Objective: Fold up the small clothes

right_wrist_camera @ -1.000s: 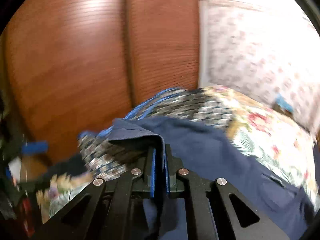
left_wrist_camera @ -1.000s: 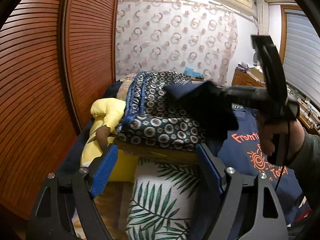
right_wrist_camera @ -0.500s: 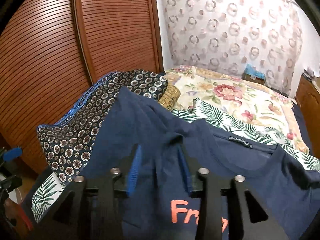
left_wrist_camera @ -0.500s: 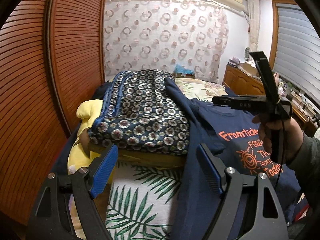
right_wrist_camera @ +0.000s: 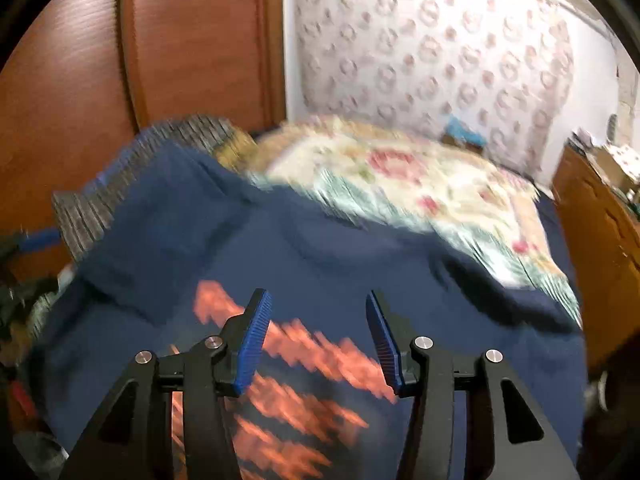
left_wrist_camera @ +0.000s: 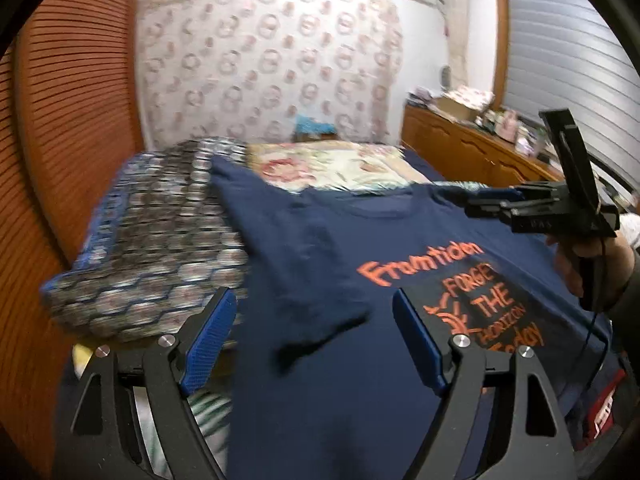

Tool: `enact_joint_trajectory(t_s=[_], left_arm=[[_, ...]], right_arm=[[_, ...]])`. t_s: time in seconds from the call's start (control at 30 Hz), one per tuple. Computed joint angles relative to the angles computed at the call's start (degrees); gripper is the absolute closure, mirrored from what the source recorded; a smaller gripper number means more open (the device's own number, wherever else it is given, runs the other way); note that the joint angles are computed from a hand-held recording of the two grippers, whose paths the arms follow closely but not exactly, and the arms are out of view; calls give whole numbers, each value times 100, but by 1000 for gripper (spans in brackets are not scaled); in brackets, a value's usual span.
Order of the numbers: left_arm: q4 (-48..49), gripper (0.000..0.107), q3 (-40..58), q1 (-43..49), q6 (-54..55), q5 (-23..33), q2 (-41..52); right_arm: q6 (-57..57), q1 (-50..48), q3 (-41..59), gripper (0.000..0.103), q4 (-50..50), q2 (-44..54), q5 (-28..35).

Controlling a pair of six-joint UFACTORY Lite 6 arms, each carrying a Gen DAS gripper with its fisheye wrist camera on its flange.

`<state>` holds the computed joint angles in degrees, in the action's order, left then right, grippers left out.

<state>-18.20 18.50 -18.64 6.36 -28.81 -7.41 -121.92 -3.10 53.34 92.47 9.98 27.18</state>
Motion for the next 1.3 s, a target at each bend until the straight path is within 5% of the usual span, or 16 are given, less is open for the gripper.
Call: enact_joint_trajectory(t_s=[0.3,0.43,0.8,0.97,1.3], left_arm=[[-282,26,2307,-911,-49,409,2657],[-1143,26,3125,-1195,778,831,3311],[-2526,26,4130,-1312,2133,1333,4196],[-2732,21,4132,-1322,2284,1337,4199],[-2922,10,4240,-1299,2498,1425,4272]], right_arm=[[-163,-949,-35,52,-302,727,-182],[-268,-940,-46,51,-197,860,-380],[-318,-1036,-107,36,30,781,-444],[774,-1221,-86,36,-1139,580,-411],[365,-3593,109,36,-1601,338,788]])
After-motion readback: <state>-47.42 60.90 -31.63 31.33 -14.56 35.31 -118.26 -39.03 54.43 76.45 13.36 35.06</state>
